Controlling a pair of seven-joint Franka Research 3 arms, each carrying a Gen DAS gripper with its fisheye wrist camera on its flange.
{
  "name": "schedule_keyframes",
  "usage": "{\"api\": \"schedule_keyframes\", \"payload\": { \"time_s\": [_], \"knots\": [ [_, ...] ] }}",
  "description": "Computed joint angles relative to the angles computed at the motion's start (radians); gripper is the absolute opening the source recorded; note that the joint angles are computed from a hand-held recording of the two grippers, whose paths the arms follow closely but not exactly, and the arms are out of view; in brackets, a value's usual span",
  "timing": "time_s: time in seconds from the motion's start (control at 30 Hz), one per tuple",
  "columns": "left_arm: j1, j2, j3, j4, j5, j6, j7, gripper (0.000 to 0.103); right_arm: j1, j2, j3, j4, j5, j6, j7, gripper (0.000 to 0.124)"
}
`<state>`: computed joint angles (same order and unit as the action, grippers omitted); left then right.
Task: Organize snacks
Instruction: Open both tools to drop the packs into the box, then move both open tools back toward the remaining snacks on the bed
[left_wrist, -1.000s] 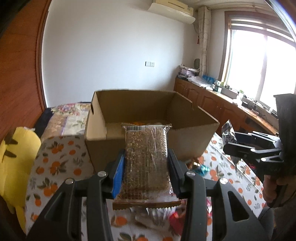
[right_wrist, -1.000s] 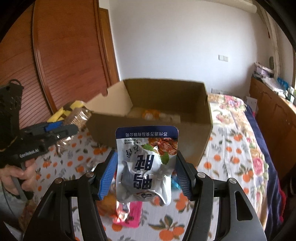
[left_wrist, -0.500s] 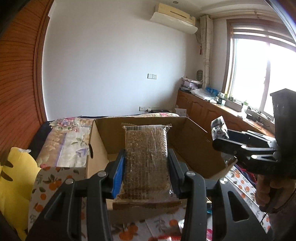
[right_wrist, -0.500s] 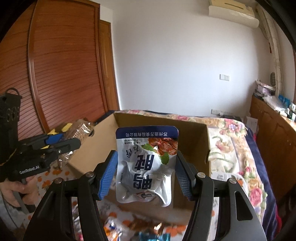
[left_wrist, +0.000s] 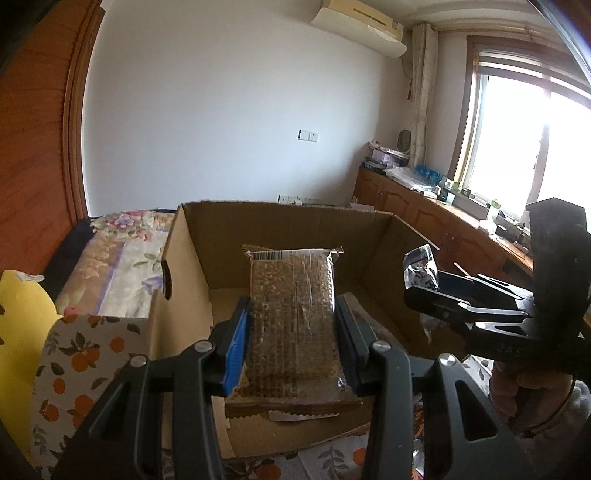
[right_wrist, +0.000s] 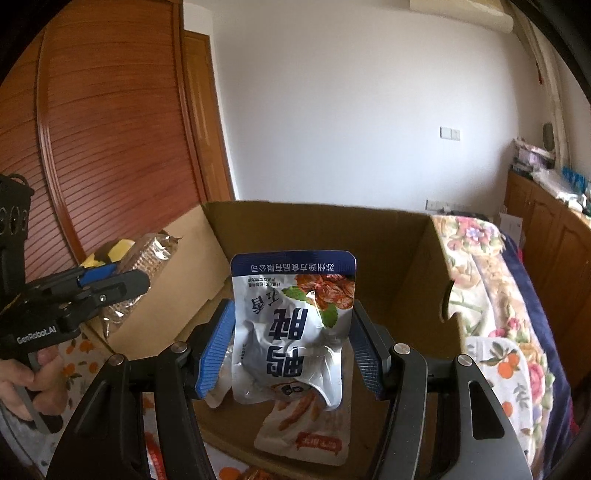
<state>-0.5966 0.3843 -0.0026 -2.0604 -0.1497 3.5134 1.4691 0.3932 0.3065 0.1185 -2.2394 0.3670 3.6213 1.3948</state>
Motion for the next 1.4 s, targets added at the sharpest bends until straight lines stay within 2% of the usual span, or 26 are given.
{"api": "schedule_keyframes", "payload": {
  "time_s": [0.07,0.1,0.17,0.37,0.47,0.67,0.9,1.03,1.13,1.4],
  "knots": [
    [-0.070,0.009,0.057,0.005,-0.054,0.011,0.051,0.043,-0.029,0.003,0.015,-0.004,-0.041,-0.008,0.025,0.063],
    [-0.085,0.013,0.067,0.008,-0.071,0.006,0.070,0.043,-0.013,0.005,0.002,0.001,-0.027,-0.007,0.008,0.063],
    [-0.064,0.017,0.043,0.013,-0.057,-0.002,0.072,0.045,0.008,0.006,-0.011,-0.001,-0.003,0.004,-0.018,0.063],
    [-0.174,0.035,0.131,0.025,-0.158,0.006,0.164,0.049,0.002,0.013,-0.004,-0.004,-0.018,0.015,-0.026,0.062],
    [-0.145,0.034,0.095,0.019,-0.153,0.024,0.177,0.054,0.014,0.015,-0.008,-0.008,-0.005,0.030,-0.046,0.062],
    [-0.085,0.030,0.035,0.007,-0.132,0.047,0.177,0.055,-0.015,0.019,0.009,-0.015,-0.048,0.046,-0.022,0.062],
    [-0.062,0.028,0.013,0.003,-0.128,0.052,0.179,0.057,-0.023,0.025,0.013,-0.019,-0.065,0.064,-0.011,0.062],
    [-0.101,0.023,0.038,0.000,-0.187,0.066,0.216,0.060,-0.033,0.018,0.020,-0.029,-0.082,0.086,0.016,0.062],
    [-0.069,0.009,0.005,-0.014,-0.173,0.079,0.208,0.062,-0.043,-0.008,0.027,-0.038,-0.103,0.069,0.037,0.063],
    [-0.042,-0.048,-0.040,-0.070,-0.173,0.086,0.222,0.066,0.028,-0.144,0.007,-0.139,0.016,0.024,-0.030,0.064]
  ]
}}
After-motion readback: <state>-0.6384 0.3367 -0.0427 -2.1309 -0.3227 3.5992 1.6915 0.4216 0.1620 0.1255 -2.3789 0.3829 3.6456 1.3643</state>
